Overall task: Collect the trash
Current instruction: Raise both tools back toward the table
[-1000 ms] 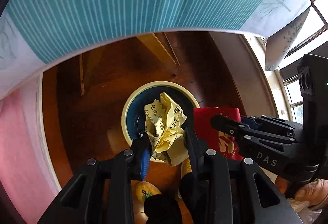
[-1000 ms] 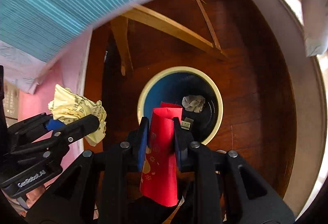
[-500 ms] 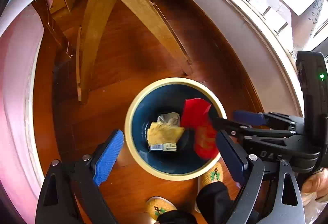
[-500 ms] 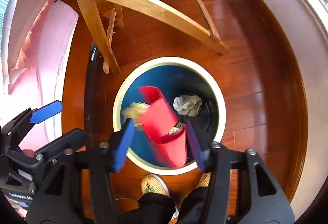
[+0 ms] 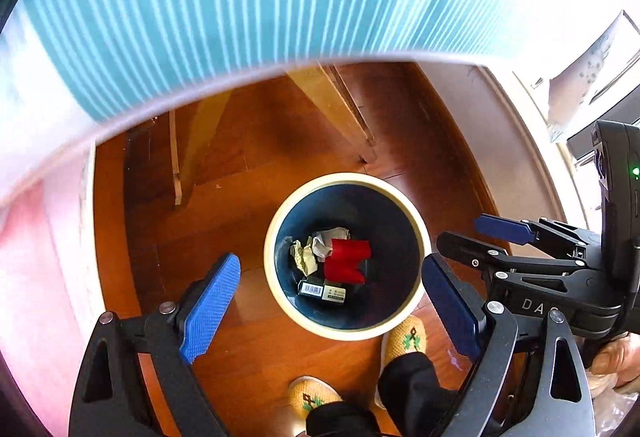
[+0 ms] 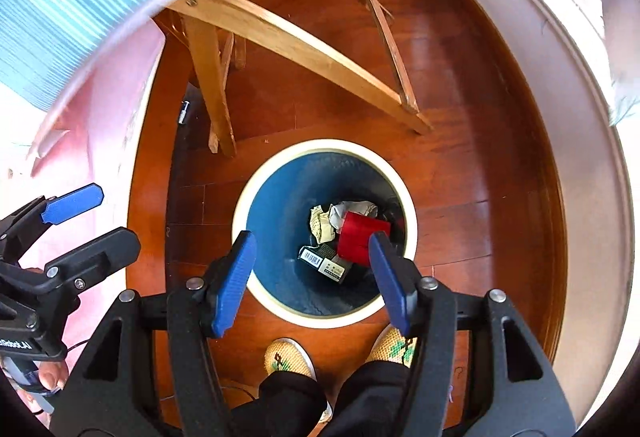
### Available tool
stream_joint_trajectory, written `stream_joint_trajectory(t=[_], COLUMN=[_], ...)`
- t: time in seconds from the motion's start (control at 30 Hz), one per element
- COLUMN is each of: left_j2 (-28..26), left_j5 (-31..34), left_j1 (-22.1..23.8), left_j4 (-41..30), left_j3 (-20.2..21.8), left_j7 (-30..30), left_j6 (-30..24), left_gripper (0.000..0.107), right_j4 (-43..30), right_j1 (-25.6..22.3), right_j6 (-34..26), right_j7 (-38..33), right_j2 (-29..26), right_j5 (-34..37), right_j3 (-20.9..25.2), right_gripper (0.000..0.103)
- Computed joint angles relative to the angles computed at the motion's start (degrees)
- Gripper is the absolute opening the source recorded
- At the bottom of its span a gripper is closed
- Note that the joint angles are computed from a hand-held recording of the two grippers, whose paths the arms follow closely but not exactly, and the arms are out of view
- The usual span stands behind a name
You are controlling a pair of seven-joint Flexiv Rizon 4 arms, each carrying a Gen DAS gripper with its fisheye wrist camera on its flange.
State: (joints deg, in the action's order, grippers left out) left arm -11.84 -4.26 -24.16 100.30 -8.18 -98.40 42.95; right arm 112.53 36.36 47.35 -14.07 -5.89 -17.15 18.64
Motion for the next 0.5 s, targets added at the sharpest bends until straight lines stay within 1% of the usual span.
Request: stream_joint_trajectory(t=[0.13,0.23,0.37,0.5], left_j2=[2.73,4.73,7.42,9.03], left_j5=[-0.55,-0.42,-1.55,-3.29], left_j1=[0.55,1.22,2.34,3.74], left_j4=[-3.29,-7.04,-12.46,-18.18], left_j3=[0.08,0.12,0.05,0.05], left_j7=[-0.42,-1.07,-2.18,-3.42], left_j6=[-5.52,-10.51,-16.73,-21.36], left_gripper=[0.093,0.093,0.093,0.093], right_j4=[-4.71,-9.68,-17.12,-24.67], right_j1=[0.67,1.41,2.78,4.43], right_j6=[-6.76,-12.62,-20.06,-26.34], right_j7=[-0.73,-1.18,-1.18,-1.06], right_j2=[1.97,3.06,4.06,4.15], right_j5=[0.98,1.37,-0.01,-2.83], right_j3=[0.53,0.91,1.38,1.75], right_gripper=[0.056,0.056,0.058,0.059])
